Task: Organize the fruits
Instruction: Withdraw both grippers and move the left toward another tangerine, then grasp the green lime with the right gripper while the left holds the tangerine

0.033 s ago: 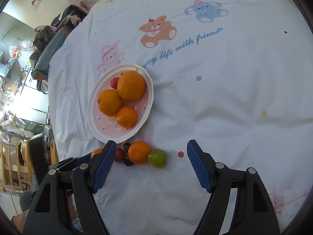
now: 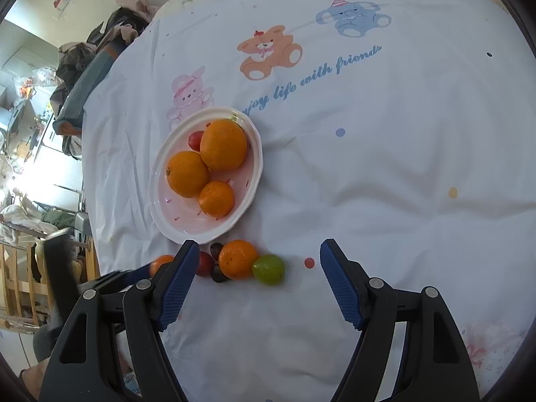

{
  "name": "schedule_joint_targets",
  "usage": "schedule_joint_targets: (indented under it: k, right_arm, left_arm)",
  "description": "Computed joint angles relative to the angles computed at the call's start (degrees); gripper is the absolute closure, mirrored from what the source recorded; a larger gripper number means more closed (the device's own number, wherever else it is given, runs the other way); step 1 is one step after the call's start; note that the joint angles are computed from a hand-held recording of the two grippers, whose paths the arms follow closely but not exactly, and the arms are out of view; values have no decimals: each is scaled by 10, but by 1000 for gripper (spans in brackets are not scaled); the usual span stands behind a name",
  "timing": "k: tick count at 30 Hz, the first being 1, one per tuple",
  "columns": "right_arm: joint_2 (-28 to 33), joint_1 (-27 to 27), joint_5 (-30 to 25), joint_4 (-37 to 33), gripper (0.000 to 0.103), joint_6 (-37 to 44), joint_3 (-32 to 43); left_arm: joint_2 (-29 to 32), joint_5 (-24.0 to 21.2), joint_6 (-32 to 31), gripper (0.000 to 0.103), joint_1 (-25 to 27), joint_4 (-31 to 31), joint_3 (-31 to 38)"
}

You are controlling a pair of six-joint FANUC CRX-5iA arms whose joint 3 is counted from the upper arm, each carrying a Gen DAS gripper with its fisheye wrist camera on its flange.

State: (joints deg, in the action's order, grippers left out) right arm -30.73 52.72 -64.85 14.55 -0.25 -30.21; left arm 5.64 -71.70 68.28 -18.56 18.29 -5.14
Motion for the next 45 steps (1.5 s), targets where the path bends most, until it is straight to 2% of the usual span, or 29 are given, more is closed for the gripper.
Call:
schedule_joint_targets:
  k: [2,5,7,9,10,12,14,19,21,24,29,33,37,41,45]
  right_arm:
    - [12,-2,-16,-13,26,22,10]
    - [51,-12,-57,-53,26,102,43]
    - [71,-15,-76,-72,26,156,59]
    - [84,3,-92,-58,27,194,59]
    - [81,10,-88,-52,27,196,53]
    - [84,22,-84,-46,36,197,46]
    - [101,25,-84,-49,42,211,49]
    - [152,21,-95,-60,43,249,70]
    - [168,18,-96,-64,48,261,76]
    - [190,17,-101,-60,49,278,85]
    - [200,18,-94,-45,50,279,84]
    - [201,18,-91,-50,65,295,86]
    - [198,9,-90,-57,68,301,84]
    - [202,13,-92,-54,67,307,83]
    - [206,17,-92,-55,72,302,86]
  left_arm:
    - [-21,-18,-7,70,7,-8,8]
    - [-57,-23,-38,70,20,-12,7]
    - [-75,-22,-50,70,27,-15,3]
    - [-88,-5,-58,70,31,-13,-9]
    - [-92,2,-65,70,31,-15,-13]
    - [-89,15,-63,70,26,-26,-14]
    - [-83,10,-53,70,36,-12,-18]
    - [-80,9,-49,70,43,11,-24]
    - [-83,10,-54,70,47,22,-27]
    - [-82,7,-50,70,51,26,-26]
    - [-75,1,-38,70,53,30,-20]
    - [-77,4,-43,70,51,32,-20]
    - [-75,2,-45,70,49,31,-21]
    - [-74,1,-46,70,45,27,-20]
    - [-77,6,-45,70,44,24,-23]
